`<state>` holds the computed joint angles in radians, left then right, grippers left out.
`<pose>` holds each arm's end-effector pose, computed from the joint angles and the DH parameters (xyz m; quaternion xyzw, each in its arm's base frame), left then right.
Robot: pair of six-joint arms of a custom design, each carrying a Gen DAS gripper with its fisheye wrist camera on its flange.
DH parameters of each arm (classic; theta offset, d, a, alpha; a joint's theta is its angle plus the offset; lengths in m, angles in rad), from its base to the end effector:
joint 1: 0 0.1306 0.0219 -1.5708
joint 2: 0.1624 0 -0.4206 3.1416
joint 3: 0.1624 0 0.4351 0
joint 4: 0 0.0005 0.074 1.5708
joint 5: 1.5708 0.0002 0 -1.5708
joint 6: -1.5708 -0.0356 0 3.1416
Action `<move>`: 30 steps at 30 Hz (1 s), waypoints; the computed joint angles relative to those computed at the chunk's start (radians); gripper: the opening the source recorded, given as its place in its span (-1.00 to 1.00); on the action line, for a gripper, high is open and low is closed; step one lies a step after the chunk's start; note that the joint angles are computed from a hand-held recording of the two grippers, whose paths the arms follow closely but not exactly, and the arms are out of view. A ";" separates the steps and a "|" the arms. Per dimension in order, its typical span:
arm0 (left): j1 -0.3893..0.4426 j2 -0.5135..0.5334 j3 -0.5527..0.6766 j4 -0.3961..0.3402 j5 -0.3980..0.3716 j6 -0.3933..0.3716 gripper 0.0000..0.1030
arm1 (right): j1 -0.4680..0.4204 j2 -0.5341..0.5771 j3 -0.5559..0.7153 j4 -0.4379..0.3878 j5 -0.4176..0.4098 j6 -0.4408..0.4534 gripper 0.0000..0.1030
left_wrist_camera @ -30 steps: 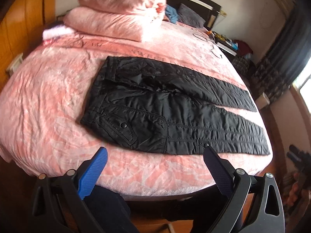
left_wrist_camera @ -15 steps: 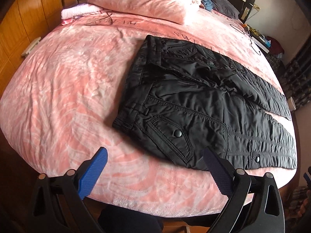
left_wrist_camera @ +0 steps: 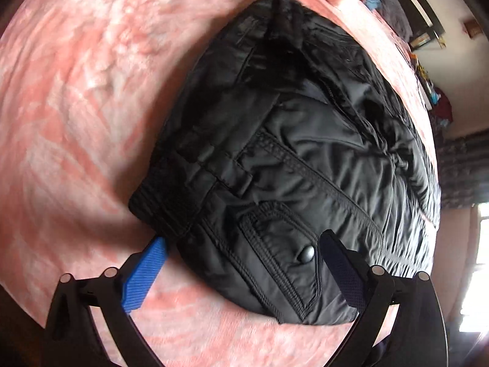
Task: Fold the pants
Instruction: 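Move the left gripper to the pants waistband pocket and close on it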
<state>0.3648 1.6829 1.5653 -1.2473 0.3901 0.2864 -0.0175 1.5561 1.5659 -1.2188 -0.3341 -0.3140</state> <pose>0.5559 0.1973 0.3797 -0.2933 0.9309 -0.1887 0.1083 0.5569 0.0014 0.4501 0.1305 0.9616 0.1880 0.1513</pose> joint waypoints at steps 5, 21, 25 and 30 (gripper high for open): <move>0.019 -0.009 -0.028 0.041 0.016 0.072 0.59 | -0.025 0.008 -0.026 0.009 0.012 -0.001 0.95; 0.035 -0.050 -0.055 0.033 -0.111 0.143 0.87 | -0.088 -0.038 -0.115 0.034 -0.055 0.005 0.95; 0.025 -0.037 -0.051 0.089 -0.105 0.170 0.87 | -0.092 -0.038 -0.110 0.033 -0.048 0.018 0.95; 0.034 -0.012 -0.012 0.075 -0.026 0.169 -0.03 | -0.132 -0.038 -0.097 0.038 -0.045 0.026 0.95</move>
